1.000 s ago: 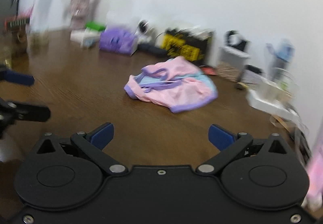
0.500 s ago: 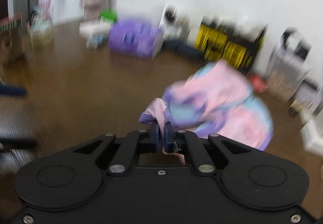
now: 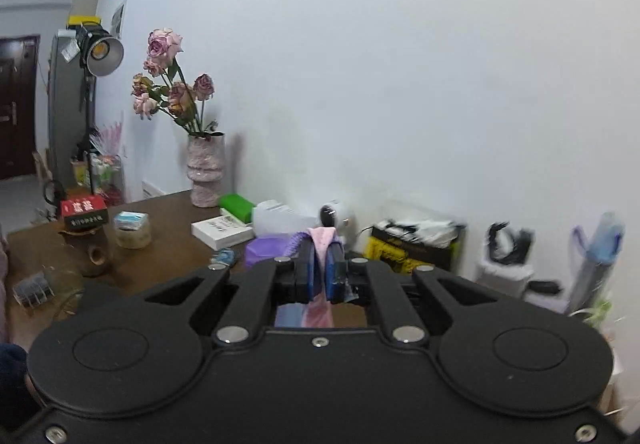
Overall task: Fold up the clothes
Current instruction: 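Grasp the garment's purple trim with the right gripper and lift it, then grasp the garment edge with the left gripper while the right gripper holds it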
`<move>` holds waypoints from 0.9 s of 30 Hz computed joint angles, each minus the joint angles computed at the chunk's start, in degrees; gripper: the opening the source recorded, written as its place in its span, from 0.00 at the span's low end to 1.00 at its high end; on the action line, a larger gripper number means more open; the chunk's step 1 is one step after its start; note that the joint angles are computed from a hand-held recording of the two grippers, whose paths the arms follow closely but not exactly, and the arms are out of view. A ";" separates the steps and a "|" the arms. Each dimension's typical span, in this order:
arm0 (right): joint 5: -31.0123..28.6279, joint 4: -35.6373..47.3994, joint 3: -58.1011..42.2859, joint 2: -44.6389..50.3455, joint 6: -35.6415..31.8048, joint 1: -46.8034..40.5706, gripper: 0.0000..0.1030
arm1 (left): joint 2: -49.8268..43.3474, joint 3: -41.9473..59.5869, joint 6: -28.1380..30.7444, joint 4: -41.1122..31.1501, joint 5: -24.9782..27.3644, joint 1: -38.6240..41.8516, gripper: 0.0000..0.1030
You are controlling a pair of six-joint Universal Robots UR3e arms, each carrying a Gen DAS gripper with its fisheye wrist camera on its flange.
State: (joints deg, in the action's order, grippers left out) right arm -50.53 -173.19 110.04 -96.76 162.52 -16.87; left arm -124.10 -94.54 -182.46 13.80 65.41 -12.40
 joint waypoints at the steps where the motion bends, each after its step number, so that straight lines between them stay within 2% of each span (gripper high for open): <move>1: -0.55 1.35 1.07 -0.56 -0.51 -0.92 0.07 | 0.53 -0.77 0.44 -0.45 -0.53 0.45 0.20; 4: -3.80 4.97 4.17 0.74 -2.42 -2.10 0.08 | 5.04 -7.27 6.82 -4.24 2.15 0.36 0.25; 5: -5.33 6.61 6.29 1.91 -3.54 -2.74 0.15 | 5.63 -8.16 7.03 -4.70 2.53 0.31 0.45; 6: -6.29 7.76 7.32 2.34 -4.56 -2.99 0.34 | 7.85 -11.38 6.75 -6.00 4.70 -0.22 0.77; 7: -9.11 8.05 9.63 3.63 -6.05 -2.89 0.43 | 8.38 -12.61 6.66 -5.23 4.38 -0.04 0.89; 8: -11.82 7.86 11.48 5.28 -7.09 -2.70 0.60 | 10.07 -16.24 5.79 -2.45 8.11 -1.12 0.96; 9: -12.07 5.64 13.92 5.35 -7.34 -3.01 0.65 | 10.86 -17.47 6.15 -1.47 8.26 -0.91 0.96; 12: -7.85 2.17 24.99 0.09 -10.47 -6.82 0.71 | 13.27 -20.19 7.72 -1.13 8.97 -0.68 0.96; 14: -0.51 5.51 33.11 -8.58 -14.05 -12.17 0.71 | 13.17 -19.60 8.45 -0.77 9.21 -1.64 0.96; 16: 3.39 8.67 37.13 -13.92 -17.80 -14.25 0.71 | 12.59 -18.10 10.60 -0.88 8.56 -3.12 0.96; 17: 4.08 7.51 38.75 -14.16 -19.24 -13.77 0.71 | 12.21 -17.16 11.92 -1.42 8.19 -3.90 0.96; 19: 1.66 1.36 38.15 -8.13 -20.09 -9.79 0.71 | 11.03 -15.49 13.50 -2.14 10.03 -5.65 0.96; 20: -0.17 -1.68 37.78 -5.77 -18.98 -7.84 0.69 | 9.34 -13.37 15.72 -2.79 13.76 -8.11 0.96; 22: -4.40 -8.02 35.63 1.35 -17.23 -3.18 0.43 | 8.28 -12.57 17.65 -2.49 15.95 -9.70 0.96; 24: -6.93 -8.64 31.12 7.26 -15.80 -0.53 0.06 | 6.40 -11.30 21.05 -1.16 19.02 -11.49 0.95; 27: -7.50 -11.78 28.29 9.56 -12.16 -0.63 0.04 | 2.40 -7.94 26.99 2.58 26.46 -15.42 0.90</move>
State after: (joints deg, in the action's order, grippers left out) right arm -58.03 -184.97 138.32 -87.21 150.36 -17.50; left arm -121.70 -102.48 -155.47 16.38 91.88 -27.82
